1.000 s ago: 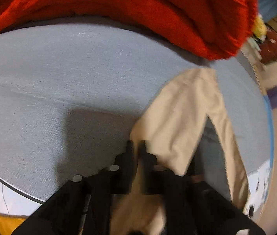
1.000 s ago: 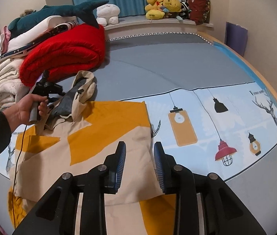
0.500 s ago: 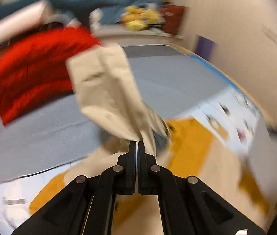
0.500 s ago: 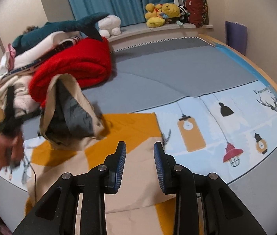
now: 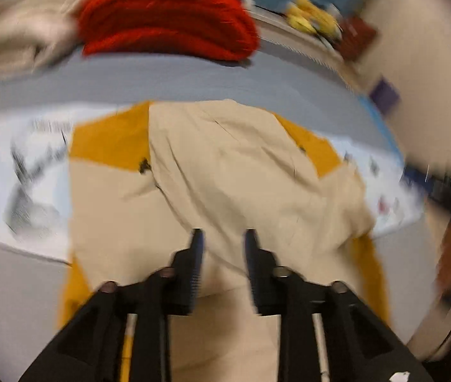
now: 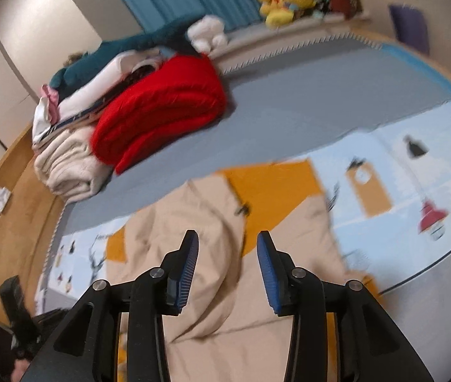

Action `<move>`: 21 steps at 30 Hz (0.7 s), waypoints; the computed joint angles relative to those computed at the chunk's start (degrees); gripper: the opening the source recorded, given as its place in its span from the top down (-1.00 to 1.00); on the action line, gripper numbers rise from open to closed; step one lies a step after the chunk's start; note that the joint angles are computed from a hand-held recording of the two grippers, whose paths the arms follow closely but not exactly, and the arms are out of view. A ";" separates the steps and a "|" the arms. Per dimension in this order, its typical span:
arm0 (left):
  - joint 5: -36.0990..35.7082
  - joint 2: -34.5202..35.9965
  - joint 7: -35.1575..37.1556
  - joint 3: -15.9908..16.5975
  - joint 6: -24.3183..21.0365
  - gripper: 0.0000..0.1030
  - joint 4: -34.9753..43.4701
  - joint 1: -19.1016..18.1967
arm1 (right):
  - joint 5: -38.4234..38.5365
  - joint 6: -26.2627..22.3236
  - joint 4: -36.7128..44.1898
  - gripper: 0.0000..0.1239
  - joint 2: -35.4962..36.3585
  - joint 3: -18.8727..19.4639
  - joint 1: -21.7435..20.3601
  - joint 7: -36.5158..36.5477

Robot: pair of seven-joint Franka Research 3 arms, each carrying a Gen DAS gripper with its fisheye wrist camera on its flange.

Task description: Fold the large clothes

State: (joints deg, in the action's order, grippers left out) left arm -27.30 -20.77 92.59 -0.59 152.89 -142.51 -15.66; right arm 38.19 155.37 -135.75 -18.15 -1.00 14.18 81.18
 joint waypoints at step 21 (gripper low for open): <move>10.24 19.69 -15.59 -8.80 -7.15 0.31 9.80 5.18 | -7.54 -10.74 6.60 0.33 19.92 4.75 1.77 11.81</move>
State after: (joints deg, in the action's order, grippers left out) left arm -17.06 -1.08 76.99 -9.39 145.74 -132.71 -10.48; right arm 30.65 144.63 -129.15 1.76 3.75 15.94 92.99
